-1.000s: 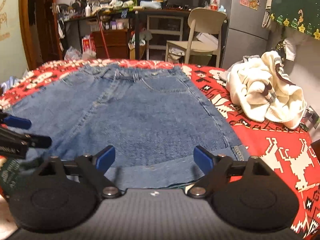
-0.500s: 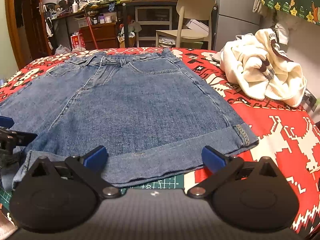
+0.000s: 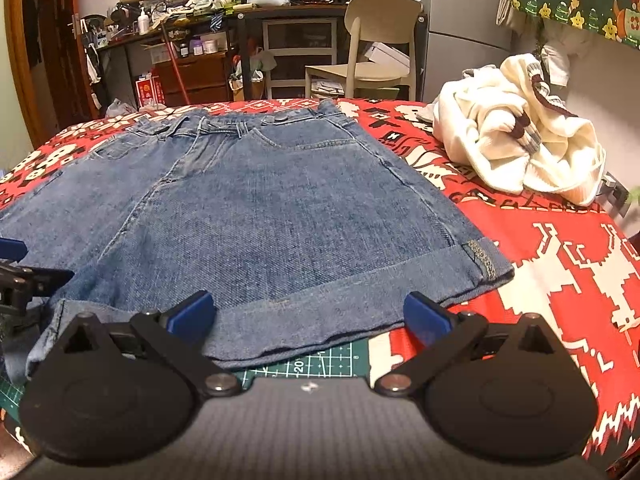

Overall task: Fold clothes
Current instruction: 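Pinch the cuffs with both grippers, then open them above the cuffs, then slide both open grippers over the shorts toward the waistband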

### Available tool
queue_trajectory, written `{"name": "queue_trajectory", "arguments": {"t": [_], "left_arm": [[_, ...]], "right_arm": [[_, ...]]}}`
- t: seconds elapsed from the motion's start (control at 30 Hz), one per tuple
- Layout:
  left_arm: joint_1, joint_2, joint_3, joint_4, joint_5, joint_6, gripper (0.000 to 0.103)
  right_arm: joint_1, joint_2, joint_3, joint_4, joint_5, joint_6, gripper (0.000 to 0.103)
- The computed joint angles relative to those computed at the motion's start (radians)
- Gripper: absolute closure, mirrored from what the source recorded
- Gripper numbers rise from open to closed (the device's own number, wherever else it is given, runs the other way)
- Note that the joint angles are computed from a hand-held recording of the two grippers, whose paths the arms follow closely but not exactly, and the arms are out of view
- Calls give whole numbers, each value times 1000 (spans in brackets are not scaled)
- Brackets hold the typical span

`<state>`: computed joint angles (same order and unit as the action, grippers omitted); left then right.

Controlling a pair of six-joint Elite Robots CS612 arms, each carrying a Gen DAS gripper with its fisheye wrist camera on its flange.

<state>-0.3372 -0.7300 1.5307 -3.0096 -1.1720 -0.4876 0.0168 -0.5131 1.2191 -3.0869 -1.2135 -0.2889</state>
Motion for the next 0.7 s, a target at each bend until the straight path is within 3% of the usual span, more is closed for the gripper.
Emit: {"name": "queue_trajectory", "arguments": {"t": [0.47, 0.7], "left_arm": [[4, 5, 6, -43, -16, 43, 0], [4, 6, 5, -43, -16, 43, 0]], "right_arm": [[5, -6, 2, 13, -22, 16, 1], [-4, -6, -1, 31, 13, -12, 1]]}}
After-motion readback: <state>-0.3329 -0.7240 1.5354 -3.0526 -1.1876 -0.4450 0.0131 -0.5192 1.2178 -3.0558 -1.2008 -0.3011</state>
